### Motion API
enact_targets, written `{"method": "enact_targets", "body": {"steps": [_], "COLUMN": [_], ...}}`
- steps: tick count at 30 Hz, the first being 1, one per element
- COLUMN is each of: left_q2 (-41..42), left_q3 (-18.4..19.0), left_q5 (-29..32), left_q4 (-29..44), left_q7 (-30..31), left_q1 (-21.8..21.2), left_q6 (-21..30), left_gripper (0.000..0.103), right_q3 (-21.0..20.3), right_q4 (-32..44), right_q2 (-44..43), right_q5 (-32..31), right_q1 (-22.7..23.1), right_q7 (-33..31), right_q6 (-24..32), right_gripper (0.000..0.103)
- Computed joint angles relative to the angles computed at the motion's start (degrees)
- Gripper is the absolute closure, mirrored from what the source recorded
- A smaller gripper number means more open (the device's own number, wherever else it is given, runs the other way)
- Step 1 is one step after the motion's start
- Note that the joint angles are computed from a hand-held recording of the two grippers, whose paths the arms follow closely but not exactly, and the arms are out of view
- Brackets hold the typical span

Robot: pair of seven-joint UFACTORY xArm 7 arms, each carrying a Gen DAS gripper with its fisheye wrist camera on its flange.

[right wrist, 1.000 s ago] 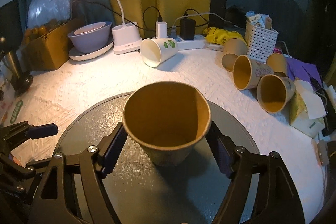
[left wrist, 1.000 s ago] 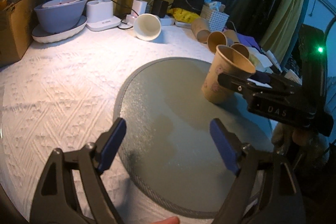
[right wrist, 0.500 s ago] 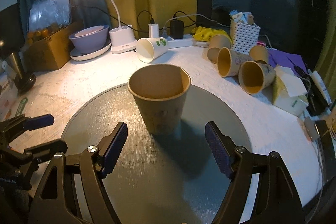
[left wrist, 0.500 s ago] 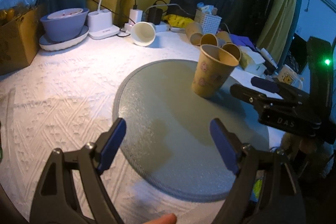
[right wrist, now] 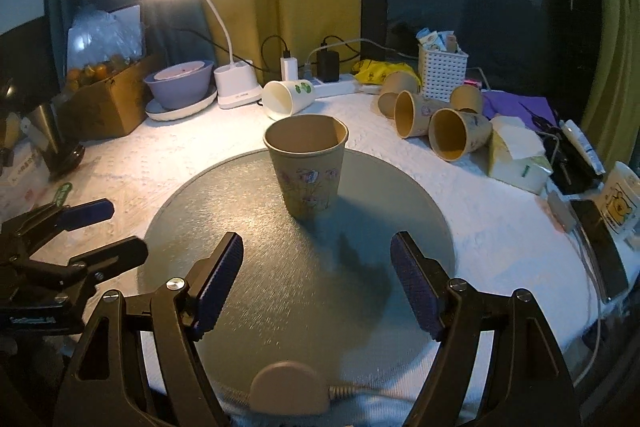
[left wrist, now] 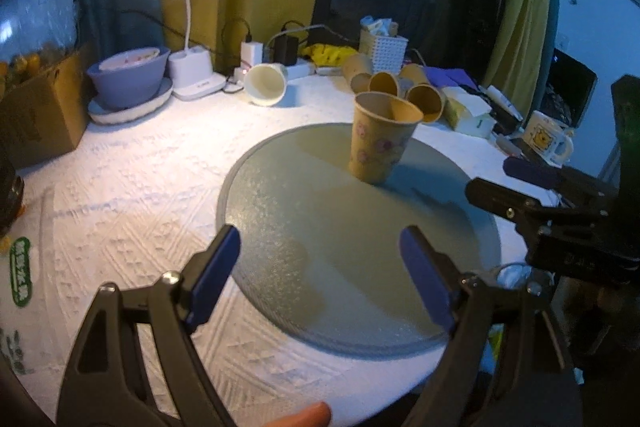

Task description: Flip cup upright

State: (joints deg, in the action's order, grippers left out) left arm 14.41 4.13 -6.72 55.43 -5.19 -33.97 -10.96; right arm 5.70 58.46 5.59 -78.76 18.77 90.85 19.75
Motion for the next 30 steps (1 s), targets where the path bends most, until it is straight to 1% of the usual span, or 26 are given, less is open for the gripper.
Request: {"method": "enact_targets", "body": {"steps": [2,3,7,10,13,18,20,26,28,30], "left_q2": [-0.9,-1.3,-3.2,-4.6,-5.9,-7.8,-8.8,-10.8,-11.3,-11.7], "left_q3": [2.1,2.5,5.3,4.0,4.5,2.7,1.0,-3.0,-4.4,-5.9], "left_q5": [-0.7,-1.1,-5.1,-6.9,-11.2,-15.7,-15.5,-17.8,-20.0,-20.6], "left_q4": [-0.9,-1.2,-2.6,-3.3,-3.5,-4.2,-4.6,-5.1,-5.1,-5.3], "left_q7": [0.8,1.5,6.1,8.9,13.6,19.6,20.5,23.9,26.2,27.2], "left_q1": [-2.6,-3.2,-7.8,-7.3,-9.1,-9.0,-7.8,-5.1,-4.7,-3.7], "left_q6": [-0.8,-1.3,-3.1,-4.3,-5.4,-8.0,-9.1,-11.9,-13.1,-14.3], "left_gripper": [0.02,0.02,0.02,0.02,0.02,0.02,0.02,0.02,0.02,0.02], "right_q3": [0.4,0.7,2.2,3.3,4.3,5.9,6.5,8.6,9.1,9.6], "right_q4": [-1.1,-1.7,-3.7,-5.1,-6.4,-7.9,-8.4,-9.3,-9.5,-9.8], "right_q2": [-1.5,-2.3,-5.8,-8.1,-10.3,-13.8,-15.0,-18.5,-19.4,-20.3], "right_q5": [-1.0,-1.5,-2.8,-3.5,-4.5,-4.5,-4.5,-4.5,-4.4,-4.3], "right_q1": [0.4,0.5,0.3,-0.2,-0.8,-1.8,-2.1,-2.8,-3.0,-3.2], "right_q7": [1.5,2.2,4.3,5.4,6.9,7.3,7.2,6.9,6.6,6.4], "right_q6": [0.8,1.3,3.0,4.0,5.0,6.2,6.7,8.1,8.5,8.9], "right_gripper": [0.024,0.024,0.024,0.024,0.024,0.024,0.024,0.024,0.024,0.024]}}
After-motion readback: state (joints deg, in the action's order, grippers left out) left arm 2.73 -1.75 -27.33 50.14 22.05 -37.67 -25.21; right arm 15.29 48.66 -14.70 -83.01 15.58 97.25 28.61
